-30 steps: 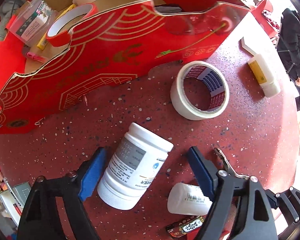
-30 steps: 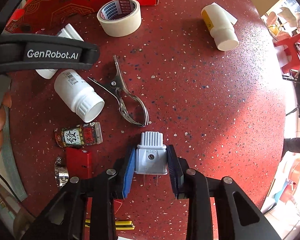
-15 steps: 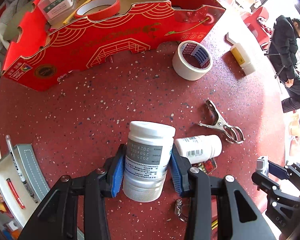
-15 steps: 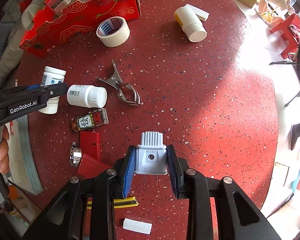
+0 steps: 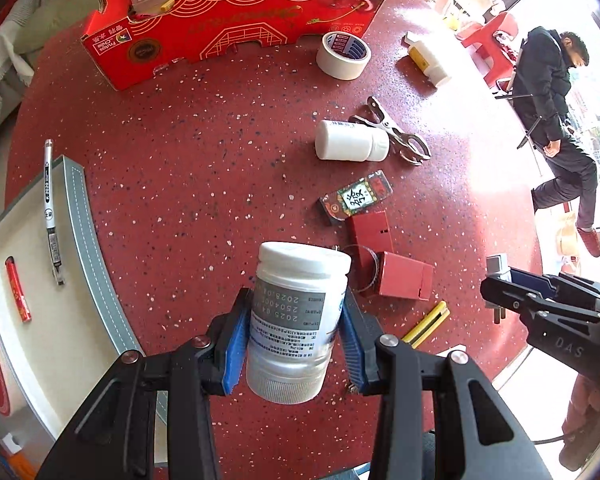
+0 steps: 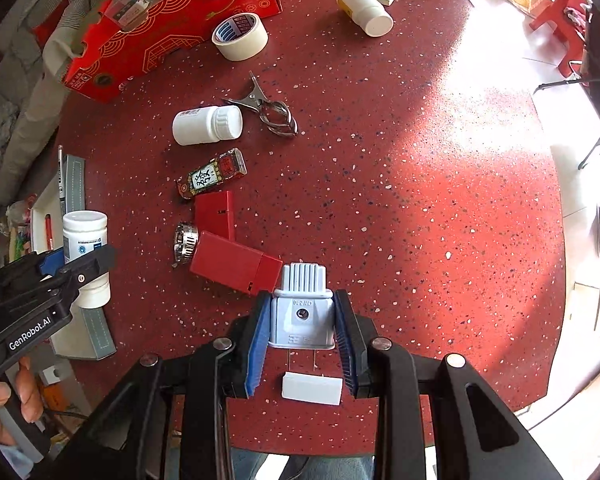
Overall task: Organize rigid objects
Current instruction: 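Carry the pill bottle with the left tool while the right tool carries the plug to the tray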
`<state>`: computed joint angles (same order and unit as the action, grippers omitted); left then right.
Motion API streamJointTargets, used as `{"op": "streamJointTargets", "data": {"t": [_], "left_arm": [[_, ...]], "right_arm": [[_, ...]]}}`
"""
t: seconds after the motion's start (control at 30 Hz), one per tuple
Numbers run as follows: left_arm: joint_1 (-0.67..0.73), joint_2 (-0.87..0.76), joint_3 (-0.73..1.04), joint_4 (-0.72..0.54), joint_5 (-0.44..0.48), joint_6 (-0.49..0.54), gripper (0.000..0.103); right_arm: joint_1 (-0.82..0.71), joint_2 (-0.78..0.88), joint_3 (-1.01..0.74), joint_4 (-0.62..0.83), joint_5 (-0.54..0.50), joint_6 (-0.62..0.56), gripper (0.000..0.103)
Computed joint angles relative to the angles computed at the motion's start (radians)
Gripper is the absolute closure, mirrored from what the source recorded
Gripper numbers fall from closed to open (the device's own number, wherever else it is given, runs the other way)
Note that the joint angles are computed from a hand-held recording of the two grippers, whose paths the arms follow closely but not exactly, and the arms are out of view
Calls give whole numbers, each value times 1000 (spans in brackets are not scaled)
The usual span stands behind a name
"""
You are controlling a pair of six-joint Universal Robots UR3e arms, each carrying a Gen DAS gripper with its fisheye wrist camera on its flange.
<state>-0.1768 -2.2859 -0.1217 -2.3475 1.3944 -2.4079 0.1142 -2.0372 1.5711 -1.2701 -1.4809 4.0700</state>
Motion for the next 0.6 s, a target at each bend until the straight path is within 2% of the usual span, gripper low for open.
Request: {"op": "streamJointTargets", "data": {"t": [0.07,0.13,0.2,0.3,0.4,0.6], "left_arm": [[21,83,-136,49,-10,16,58],[34,97,-138,16,-11,24,58],[40,157,-242,59,-15,26,58],[49,198,-309,78,-24,31,58],[87,235,-335,55,-26,70,58],[123,293,-424,90,-34,102,60]], "right_arm": [[45,19,-24,6,-6,52,71],[93,58,-37,-16,-13,95,71],[136,96,-52,-40,-16,136,71],[191,124,-83,-45,-19,196,71],[223,184,-105,-73,-22,209,71],[256,340,-216,-99,-42,176,71]]}}
